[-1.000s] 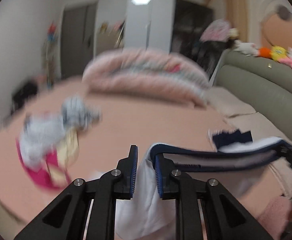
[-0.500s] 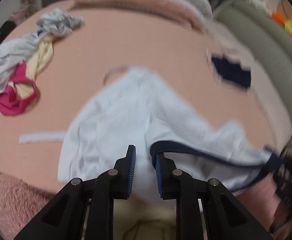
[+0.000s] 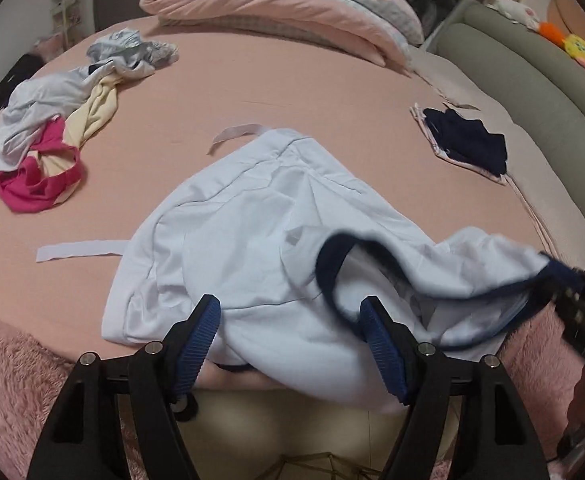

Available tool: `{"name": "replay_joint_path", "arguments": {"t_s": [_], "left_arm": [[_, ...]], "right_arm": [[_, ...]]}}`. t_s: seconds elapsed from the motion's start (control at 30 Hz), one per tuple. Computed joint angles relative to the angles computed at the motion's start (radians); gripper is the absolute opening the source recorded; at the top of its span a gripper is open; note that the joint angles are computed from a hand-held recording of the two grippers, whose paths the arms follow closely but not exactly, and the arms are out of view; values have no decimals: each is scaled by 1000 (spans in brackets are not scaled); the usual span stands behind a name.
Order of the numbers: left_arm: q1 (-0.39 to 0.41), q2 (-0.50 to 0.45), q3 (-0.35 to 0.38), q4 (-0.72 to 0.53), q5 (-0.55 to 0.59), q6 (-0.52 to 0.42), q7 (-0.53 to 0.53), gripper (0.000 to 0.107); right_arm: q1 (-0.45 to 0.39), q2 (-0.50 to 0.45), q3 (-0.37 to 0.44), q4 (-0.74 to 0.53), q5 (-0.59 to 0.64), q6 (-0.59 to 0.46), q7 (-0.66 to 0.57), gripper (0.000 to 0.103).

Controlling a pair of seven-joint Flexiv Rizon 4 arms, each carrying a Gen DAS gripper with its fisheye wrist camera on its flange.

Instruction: Fold clothes

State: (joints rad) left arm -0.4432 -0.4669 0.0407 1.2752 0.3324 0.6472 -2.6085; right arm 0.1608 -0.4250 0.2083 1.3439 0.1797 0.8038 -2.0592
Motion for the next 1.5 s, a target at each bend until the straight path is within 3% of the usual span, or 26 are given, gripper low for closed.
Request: {"name": "replay_joint_path", "arguments": {"t_s": [0.07, 0.17, 0.3, 0.4, 0.47, 0.5, 0.53, 0.57, 0.6, 0.67, 0.77, 0.9, 0.93, 1.0, 1.03, 1.17, 1.2, 1.3, 1.4, 1.5], "left_arm": [[7, -19, -8, -6, -5, 41, 17, 70], [7, -10, 5, 38, 36, 191, -91, 70], [-2, -80, -4, -62, -30, 23, 30, 66], [-8, -80, 1, -31, -55, 35, 9, 42], [-44, -81, 33, -60, 7, -13, -8, 20], [-61, -76, 49, -76, 37, -50, -27, 16], [-76, -72, 62, -93, 67, -89, -46, 8], [-95, -58, 80, -104, 108, -128, -82, 8], [-101, -40, 86, -99, 141, -129, -107, 8], [-111, -6, 92, -96, 209, -137, -149, 8], [-96, -4, 58, -138, 253, -149, -79, 8], [-67, -11, 33, -141, 245, -77, -34, 8], [-42, -5, 14, -117, 217, -6, -1, 8], [15, -6, -18, -82, 145, 145, 85, 8], [38, -11, -31, -73, 100, 206, 137, 8], [4, -40, 29, -158, 107, 166, 155, 8], [7, -34, 33, -144, 96, 192, 140, 8], [6, -21, 39, -108, 69, 221, 113, 8], [-13, -8, 49, -78, 75, 216, 84, 8], [-21, 15, 56, -45, 83, 240, 26, 8]], "right_arm": [[-4, -7, -16, -9, 3, 2, 48, 32], [-34, -23, 1, -53, 39, -92, 50, 32], [-80, -33, 42, -121, 154, -214, -49, 33], [-47, -42, 22, -116, 131, -204, -81, 44], [-27, -63, 12, -122, 107, -198, -85, 44], [-26, -79, 15, -139, 110, -214, -85, 42], [-25, -96, 17, -156, 113, -231, -86, 23], [-22, -97, 16, -150, 116, -211, -81, 11], [-16, -87, 8, -130, 117, -151, -63, 7], [-15, -71, 1, -111, 127, -39, -23, 7], [-34, -62, 14, -143, 149, 3, 15, 7], [-47, -56, 29, -164, 126, -105, -11, 14], [-48, -54, 27, -175, 127, -173, -37, 14], [-104, -84, 81, -258, 181, -441, -131, 14], [-115, -85, 81, -268, 216, -510, -154, 14], [-78, -33, 20, -172, 186, -430, -182, 15], [-81, -37, 12, -188, 197, -436, -165, 15], [-90, -55, 4, -248, 213, -499, -145, 31], [-91, -22, 13, -218, 223, -456, -213, 31], [-68, -22, 16, -214, 213, -438, -269, 53]]}}
